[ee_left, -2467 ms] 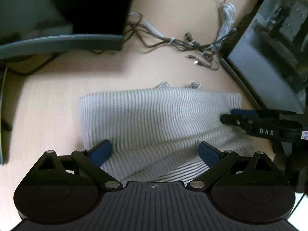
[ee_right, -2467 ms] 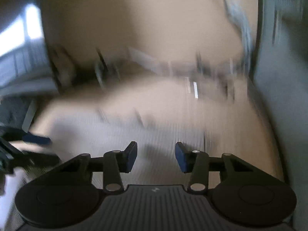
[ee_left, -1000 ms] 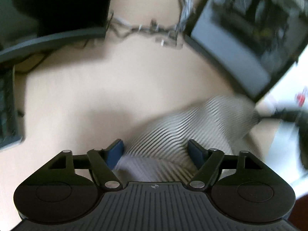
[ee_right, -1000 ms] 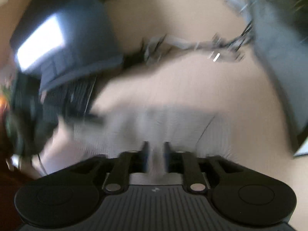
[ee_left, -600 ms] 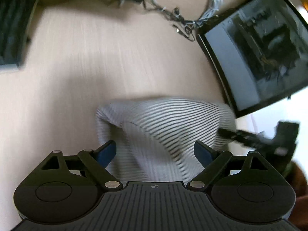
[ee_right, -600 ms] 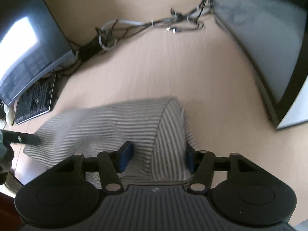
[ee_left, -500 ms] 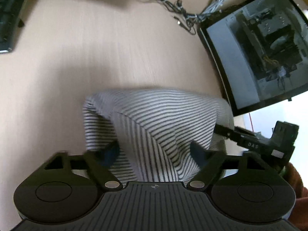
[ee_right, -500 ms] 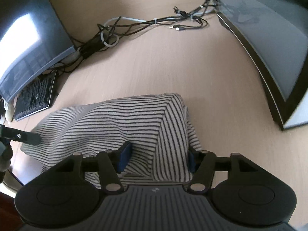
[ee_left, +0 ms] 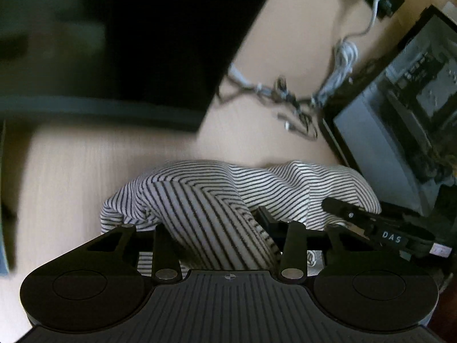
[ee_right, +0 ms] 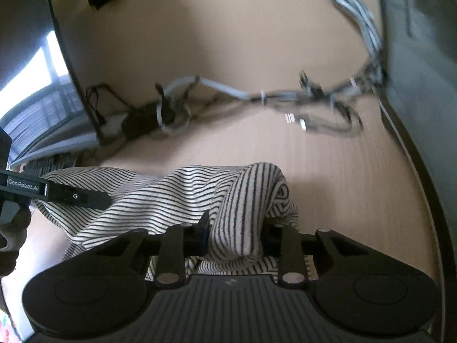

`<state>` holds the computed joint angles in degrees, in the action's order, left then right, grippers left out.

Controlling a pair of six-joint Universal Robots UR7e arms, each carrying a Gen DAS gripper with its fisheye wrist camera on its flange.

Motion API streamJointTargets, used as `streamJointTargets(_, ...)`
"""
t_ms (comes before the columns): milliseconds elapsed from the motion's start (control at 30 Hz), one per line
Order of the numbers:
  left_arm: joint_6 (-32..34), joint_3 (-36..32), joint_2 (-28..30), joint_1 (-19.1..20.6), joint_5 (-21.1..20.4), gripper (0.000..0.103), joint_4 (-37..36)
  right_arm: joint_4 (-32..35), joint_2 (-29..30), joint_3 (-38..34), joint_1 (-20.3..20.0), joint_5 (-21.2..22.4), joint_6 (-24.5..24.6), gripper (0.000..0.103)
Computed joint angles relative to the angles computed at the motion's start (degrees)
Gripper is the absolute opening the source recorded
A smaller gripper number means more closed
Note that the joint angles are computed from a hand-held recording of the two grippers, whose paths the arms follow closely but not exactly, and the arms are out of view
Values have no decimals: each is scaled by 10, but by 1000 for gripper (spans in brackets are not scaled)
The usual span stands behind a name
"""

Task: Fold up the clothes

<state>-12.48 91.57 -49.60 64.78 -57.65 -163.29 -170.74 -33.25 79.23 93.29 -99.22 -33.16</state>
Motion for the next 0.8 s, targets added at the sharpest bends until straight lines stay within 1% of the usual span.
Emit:
streamJointTargets(67,10,4,-8,-5,-4,41,-18,1,2,-13,2,16,-7,27)
streamJointTargets(133,13,22,-24,-12,-12,41,-33,4,-10,-9,3,35,-11,27)
streamJointTargets(233,4,65,-54,-26,-24,41,-43,11,-44,28,-1,57,-15,27)
streamJointTargets(300,-7,97,-74,-33,-32,41,-40,3,-69,69,-3,62,-24,27)
streamJointTargets(367,-19,125,-87,-40,-37,41,-32,-6,-86,107,-3,55,-21,27)
streamJointTargets(467,-43,150,-89,-33,-44,42,-19,-25,-95,148,-6,31,-13,28)
streamJointTargets(533,-47,154,-78,-26,-33,45,-13,-51,-85,164,-9,5,-20,30)
streamJointTargets(567,-46,155,-72,-23,-23,48,-10,-63,-75,166,-9,-15,-28,32)
streamJointTargets(600,-43,156,-68,-21,-13,50,-10,-76,-62,165,-9,-39,-35,38)
streamJointTargets(633,-38,160,-68,-19,-14,51,-21,-94,-53,167,-10,-54,-34,46)
streamJointTargets(667,-38,163,-71,-19,-10,57,-25,-101,-52,168,-11,-58,-24,48)
streamJointTargets(700,-40,164,-76,-23,3,59,-19,-97,-56,169,-11,-59,-10,53)
streamJointTargets(733,-29,169,-83,-28,18,64,-22,-98,-61,172,-10,-62,-4,61)
streamJointTargets(767,-19,175,-90,-33,32,70,-24,-105,-67,177,-8,-67,-7,67)
streamJointTargets(800,-13,180,-99,-37,43,73,-26,-118,-72,182,-6,-72,-13,82)
